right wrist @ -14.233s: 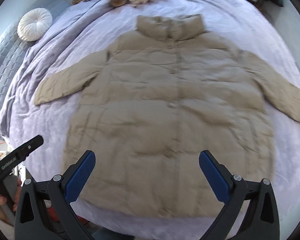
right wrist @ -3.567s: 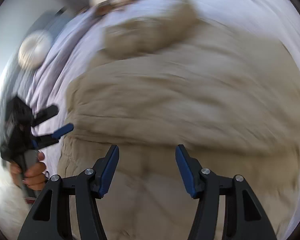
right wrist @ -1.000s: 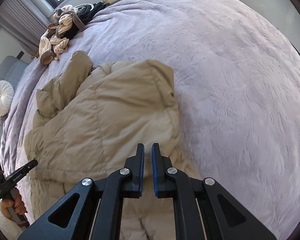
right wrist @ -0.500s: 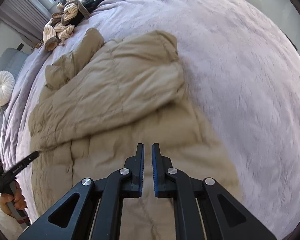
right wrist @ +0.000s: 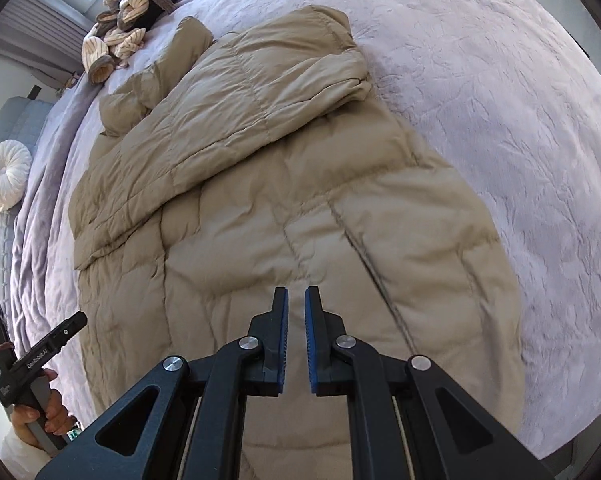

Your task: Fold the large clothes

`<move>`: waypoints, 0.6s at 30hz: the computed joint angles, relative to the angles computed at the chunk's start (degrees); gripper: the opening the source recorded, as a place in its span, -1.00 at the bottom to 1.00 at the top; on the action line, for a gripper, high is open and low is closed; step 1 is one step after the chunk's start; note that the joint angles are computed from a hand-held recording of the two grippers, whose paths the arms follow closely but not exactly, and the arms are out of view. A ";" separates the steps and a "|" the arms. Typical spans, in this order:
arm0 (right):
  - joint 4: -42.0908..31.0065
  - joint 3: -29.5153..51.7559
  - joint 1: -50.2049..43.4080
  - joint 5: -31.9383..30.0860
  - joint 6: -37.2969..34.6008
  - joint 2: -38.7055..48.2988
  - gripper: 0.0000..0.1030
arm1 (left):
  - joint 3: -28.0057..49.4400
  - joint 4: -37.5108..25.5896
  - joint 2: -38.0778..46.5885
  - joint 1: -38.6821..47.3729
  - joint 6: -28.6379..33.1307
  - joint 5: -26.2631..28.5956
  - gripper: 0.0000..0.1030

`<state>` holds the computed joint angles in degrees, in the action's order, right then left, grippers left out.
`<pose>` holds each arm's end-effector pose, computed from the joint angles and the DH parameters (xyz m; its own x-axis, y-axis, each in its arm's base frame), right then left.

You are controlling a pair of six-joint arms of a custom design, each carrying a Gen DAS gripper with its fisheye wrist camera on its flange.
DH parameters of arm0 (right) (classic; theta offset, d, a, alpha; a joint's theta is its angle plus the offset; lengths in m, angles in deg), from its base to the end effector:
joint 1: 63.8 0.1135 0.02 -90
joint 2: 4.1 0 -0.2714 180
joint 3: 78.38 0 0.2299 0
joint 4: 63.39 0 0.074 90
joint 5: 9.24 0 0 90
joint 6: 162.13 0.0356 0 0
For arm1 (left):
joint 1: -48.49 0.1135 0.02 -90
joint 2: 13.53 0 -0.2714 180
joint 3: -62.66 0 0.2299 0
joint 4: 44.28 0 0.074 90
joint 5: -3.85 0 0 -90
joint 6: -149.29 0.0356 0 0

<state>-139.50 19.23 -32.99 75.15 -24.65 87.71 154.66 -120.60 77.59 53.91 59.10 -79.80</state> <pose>0.2509 0.1537 0.3050 -0.9431 0.2916 -0.1599 0.2324 0.9217 0.3105 0.2818 0.0228 0.2825 -0.9633 -0.0947 -0.2510 -0.0694 0.9917 -0.1079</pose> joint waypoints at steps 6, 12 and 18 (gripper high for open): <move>-2.45 1.85 2.47 1.31 2.34 -2.02 0.37 | -1.81 -3.00 -3.38 1.40 2.00 -0.24 1.00; -1.34 -1.52 3.64 -0.42 5.71 -6.26 0.75 | -5.33 -6.78 -6.81 4.90 4.33 -0.59 1.00; 2.12 -8.73 4.26 -2.88 12.26 -11.83 0.76 | -8.13 -9.89 -8.83 11.01 8.67 1.84 1.00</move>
<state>-137.39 10.51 -28.72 72.27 -12.39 75.89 146.53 -130.49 68.76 64.92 67.78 -77.96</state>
